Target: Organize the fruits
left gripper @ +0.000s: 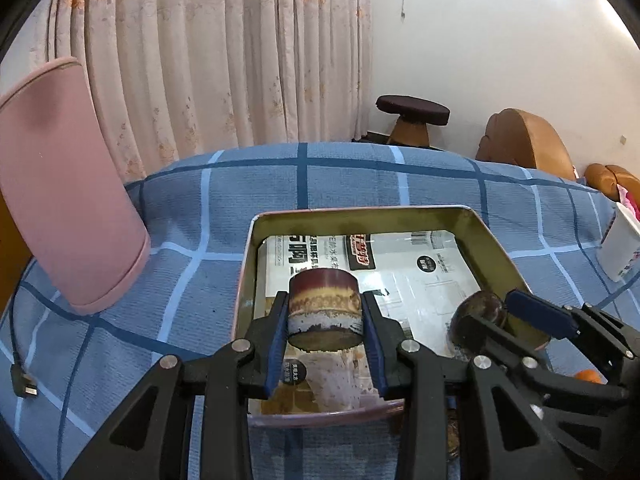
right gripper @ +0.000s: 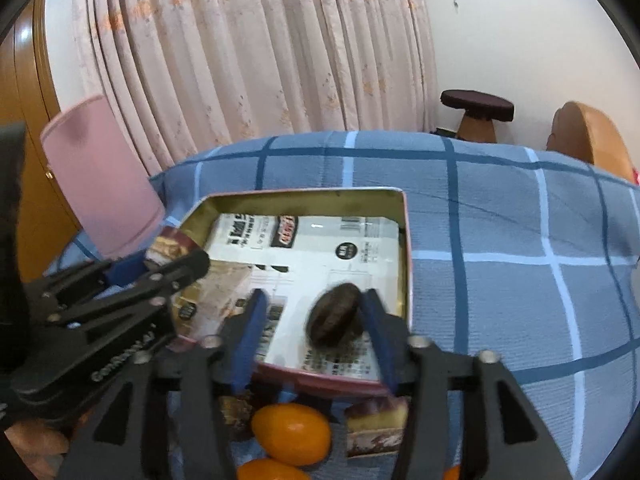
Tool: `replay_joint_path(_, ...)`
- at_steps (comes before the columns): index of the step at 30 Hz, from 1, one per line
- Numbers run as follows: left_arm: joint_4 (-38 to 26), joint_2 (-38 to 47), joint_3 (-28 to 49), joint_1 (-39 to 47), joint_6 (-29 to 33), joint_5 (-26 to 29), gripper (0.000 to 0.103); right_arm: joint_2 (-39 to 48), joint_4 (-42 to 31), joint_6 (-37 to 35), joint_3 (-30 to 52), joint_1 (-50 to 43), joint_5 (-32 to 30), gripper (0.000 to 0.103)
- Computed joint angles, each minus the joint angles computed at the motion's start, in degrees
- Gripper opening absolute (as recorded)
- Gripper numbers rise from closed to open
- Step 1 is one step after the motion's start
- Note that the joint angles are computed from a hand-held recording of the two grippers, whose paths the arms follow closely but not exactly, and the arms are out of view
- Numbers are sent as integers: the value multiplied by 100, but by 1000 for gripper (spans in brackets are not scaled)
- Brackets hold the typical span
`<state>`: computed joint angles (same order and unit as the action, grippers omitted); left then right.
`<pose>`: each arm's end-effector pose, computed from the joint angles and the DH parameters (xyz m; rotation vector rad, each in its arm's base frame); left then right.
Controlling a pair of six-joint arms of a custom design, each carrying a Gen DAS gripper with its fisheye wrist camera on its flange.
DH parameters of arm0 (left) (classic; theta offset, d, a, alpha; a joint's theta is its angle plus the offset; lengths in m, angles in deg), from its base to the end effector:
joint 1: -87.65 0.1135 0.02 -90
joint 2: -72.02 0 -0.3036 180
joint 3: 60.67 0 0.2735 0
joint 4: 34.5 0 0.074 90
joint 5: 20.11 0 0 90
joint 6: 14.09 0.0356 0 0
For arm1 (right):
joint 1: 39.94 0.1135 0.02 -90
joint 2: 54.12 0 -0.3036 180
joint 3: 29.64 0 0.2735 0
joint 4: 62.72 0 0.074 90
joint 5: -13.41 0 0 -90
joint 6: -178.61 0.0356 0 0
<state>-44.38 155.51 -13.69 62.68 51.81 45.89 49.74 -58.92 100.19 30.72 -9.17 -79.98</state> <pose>0.2589 -0.1046 0.1753 -0.1770 2.2875 0.0623 0.3215 0.1939 0.1500 -0.4155 2.2659 0.4542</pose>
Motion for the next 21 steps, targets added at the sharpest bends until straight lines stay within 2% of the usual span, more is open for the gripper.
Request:
replay_joint_path(3,74,-140,-91,-8,35,130,37,-212,419,151,-297,-51,-64,61)
replay_joint_path(7,307,-350,-241,-243,151,-177,39,-596,952,422,-732,-113,82,68)
replay_joint_path(11,544,-692,-468,-386,211,-433,67,-843,1239,653,-986,-175,379,73)
replay_joint_path(16,732,-1452,-947,-197,40,-545,69,-966,1317,639,-1080,-183,939,77)
replay_joint_path(21,628,-2136,-1447,165,-524,-733,69,-1056,1470,565,-1225,-155,1451,77)
